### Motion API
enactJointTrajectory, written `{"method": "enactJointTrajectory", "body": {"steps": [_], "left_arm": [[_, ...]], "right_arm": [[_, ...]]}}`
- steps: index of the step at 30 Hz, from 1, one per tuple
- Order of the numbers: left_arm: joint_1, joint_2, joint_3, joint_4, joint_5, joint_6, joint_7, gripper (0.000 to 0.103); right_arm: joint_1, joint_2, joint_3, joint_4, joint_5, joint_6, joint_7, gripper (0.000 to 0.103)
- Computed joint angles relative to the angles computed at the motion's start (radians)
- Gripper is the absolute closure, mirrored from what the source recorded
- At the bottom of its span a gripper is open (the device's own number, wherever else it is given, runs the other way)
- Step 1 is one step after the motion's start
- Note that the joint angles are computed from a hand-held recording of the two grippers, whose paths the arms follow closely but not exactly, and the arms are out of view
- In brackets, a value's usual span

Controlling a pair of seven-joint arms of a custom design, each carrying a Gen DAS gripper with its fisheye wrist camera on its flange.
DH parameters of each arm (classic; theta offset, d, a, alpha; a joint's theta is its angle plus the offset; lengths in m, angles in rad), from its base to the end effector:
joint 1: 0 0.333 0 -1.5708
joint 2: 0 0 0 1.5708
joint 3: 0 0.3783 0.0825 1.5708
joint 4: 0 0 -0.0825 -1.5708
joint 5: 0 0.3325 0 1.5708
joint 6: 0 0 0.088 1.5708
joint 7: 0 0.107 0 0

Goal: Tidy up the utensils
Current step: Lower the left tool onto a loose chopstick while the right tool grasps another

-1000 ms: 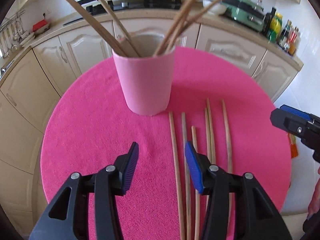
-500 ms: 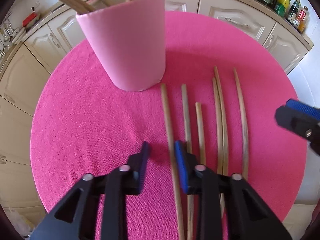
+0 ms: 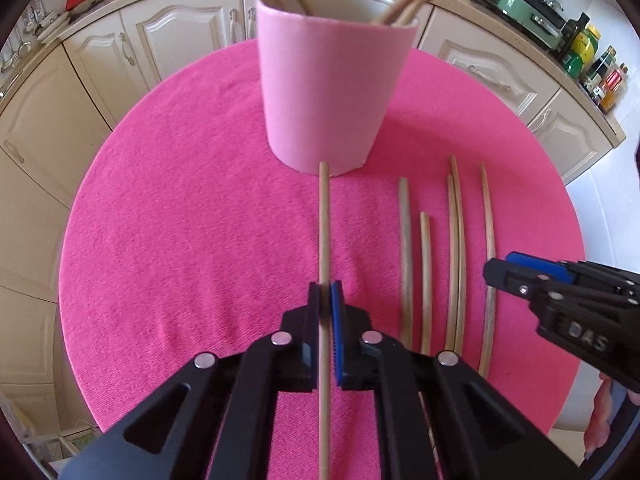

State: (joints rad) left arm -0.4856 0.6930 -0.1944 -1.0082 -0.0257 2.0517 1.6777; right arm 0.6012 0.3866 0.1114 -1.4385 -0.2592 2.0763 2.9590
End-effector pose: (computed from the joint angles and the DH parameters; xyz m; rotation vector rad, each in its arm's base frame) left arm 0.6287 -0.4330 0.5453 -1.2623 2.7588 -0.5907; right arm 0.5280 0.4186 0.5691 -1.3345 2.5062 -0.1826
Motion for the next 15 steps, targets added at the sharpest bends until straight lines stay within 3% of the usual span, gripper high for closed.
{"method": "enactJointTrajectory", "body": {"steps": [7, 15], "left_arm": [[0.044, -0.041, -0.011, -0.061, -0.037, 0.036, 0.026, 0.097], [0.082, -0.084, -0.023, -0.123, -0.084, 0.124, 0.052, 0.097]], "right_arm": [[0.006, 0.058, -0.007, 0.104, 0.014, -0.116, -0.033, 0.091], [-0.007, -0.038, -0.010, -0.053, 0.008, 0.027, 0.052, 0.096]]}}
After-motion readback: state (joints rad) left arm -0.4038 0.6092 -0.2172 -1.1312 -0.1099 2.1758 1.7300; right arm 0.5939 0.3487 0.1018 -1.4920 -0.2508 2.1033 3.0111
